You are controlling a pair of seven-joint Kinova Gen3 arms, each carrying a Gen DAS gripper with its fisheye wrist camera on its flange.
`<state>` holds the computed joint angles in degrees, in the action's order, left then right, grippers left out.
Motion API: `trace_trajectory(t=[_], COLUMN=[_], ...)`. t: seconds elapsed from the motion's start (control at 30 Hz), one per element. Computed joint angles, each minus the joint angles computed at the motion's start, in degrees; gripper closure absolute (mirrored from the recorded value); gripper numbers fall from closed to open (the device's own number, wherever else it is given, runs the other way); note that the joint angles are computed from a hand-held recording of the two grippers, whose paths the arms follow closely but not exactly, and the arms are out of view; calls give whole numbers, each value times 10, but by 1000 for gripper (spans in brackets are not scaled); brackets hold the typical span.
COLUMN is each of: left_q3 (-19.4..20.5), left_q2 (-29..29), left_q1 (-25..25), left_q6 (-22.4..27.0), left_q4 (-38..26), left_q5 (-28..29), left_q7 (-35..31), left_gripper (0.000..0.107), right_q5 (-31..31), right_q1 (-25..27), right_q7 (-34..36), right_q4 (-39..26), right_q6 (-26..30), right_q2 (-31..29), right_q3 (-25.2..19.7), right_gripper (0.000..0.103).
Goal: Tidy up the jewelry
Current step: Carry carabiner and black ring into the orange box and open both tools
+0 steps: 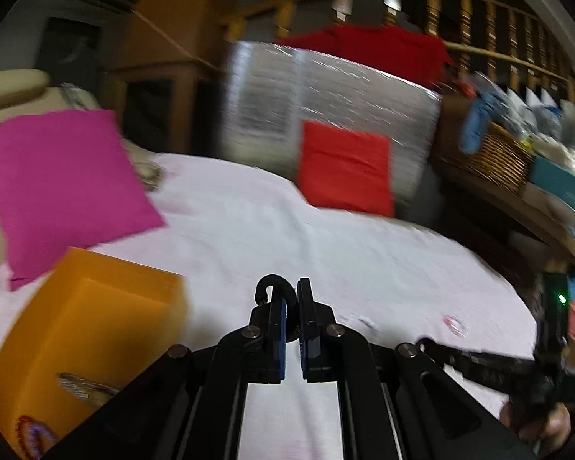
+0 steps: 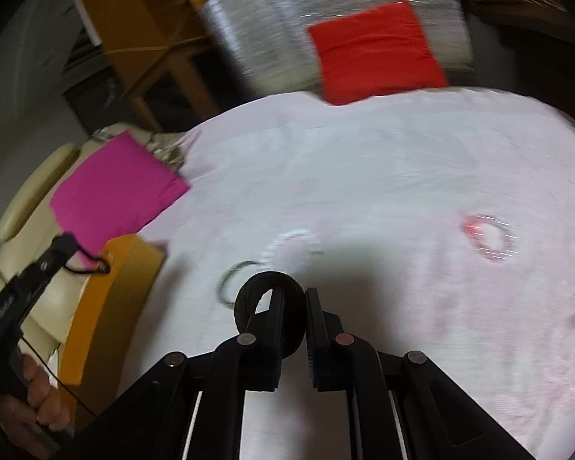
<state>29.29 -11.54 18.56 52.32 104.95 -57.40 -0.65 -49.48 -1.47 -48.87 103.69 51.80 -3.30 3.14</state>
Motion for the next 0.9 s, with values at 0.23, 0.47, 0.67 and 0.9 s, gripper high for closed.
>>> trace_trajectory(t=[0.23, 0.47, 0.67, 0.9], left_q3=[-5, -26, -56, -76], left_q2=[-35, -18, -26, -27], left_q1=[-40, -66, -72, -81], left_q6=[60, 139, 183, 188], left_q4=[26, 9, 14, 22], left_q5=[13, 47, 89, 102], left_q7=[26, 8, -5, -28], left_gripper=[102, 102, 102, 102], right_q5=[34, 87, 136, 190], right_q1=[-81, -156, -194, -216], right_q7=[-65, -143, -199, -274], right_q4=[-45, -116, -190, -231], right_q6=[-29, -63, -54, -52], right_q2=[7, 51, 113, 156], right_q3=[-68, -115, -143, -158], right_gripper=[92, 92, 92, 89])
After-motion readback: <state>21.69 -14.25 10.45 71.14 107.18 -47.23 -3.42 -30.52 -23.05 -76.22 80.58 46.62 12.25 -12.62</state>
